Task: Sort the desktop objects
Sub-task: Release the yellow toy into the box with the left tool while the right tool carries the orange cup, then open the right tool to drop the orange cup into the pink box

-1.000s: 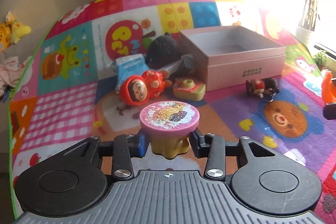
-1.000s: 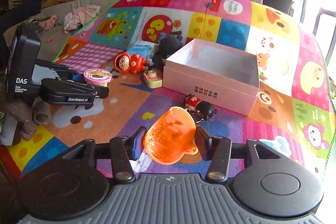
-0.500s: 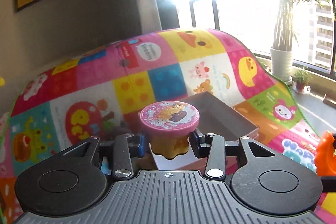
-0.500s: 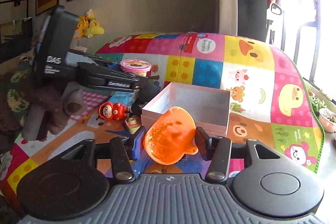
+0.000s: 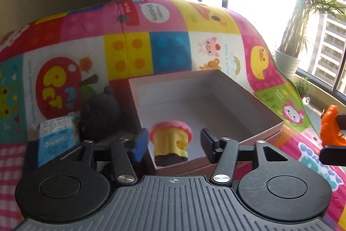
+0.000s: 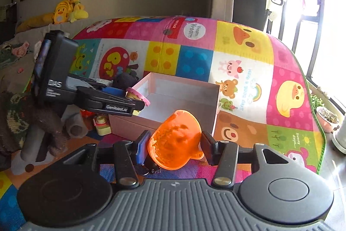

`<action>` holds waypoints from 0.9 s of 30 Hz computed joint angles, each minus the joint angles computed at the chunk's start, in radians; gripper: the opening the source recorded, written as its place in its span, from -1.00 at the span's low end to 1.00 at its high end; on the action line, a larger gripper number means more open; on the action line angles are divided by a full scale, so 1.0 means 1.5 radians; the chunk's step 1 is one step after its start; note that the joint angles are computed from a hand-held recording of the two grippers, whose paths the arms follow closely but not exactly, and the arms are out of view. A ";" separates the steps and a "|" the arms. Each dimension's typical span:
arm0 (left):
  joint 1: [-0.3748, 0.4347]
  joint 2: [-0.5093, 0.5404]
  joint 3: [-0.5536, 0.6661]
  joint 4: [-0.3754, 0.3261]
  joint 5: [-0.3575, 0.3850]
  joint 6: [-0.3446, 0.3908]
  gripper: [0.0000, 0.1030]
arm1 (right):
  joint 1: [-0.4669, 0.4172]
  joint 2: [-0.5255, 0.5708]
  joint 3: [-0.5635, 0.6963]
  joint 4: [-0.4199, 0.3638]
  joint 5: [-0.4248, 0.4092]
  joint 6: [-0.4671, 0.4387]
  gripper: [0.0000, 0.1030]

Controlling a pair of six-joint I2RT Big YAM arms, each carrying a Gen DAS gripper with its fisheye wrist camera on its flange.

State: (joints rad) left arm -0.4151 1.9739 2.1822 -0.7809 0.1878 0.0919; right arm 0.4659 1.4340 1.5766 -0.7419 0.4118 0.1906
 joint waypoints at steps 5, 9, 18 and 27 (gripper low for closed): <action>0.029 -0.117 -0.179 0.131 -0.014 -0.020 0.87 | -0.007 0.058 0.070 -0.032 -0.001 -0.022 -0.03; 0.051 -0.175 -0.277 0.173 -0.010 -0.051 1.00 | -0.032 0.128 0.169 -0.092 -0.034 -0.005 -0.03; 0.080 -0.197 -0.335 0.152 -0.013 -0.076 1.00 | -0.091 0.427 0.603 -0.311 -0.027 0.078 -0.03; 0.096 -0.194 -0.337 0.126 -0.021 -0.133 1.00 | -0.076 0.348 0.465 -0.203 0.012 0.064 0.18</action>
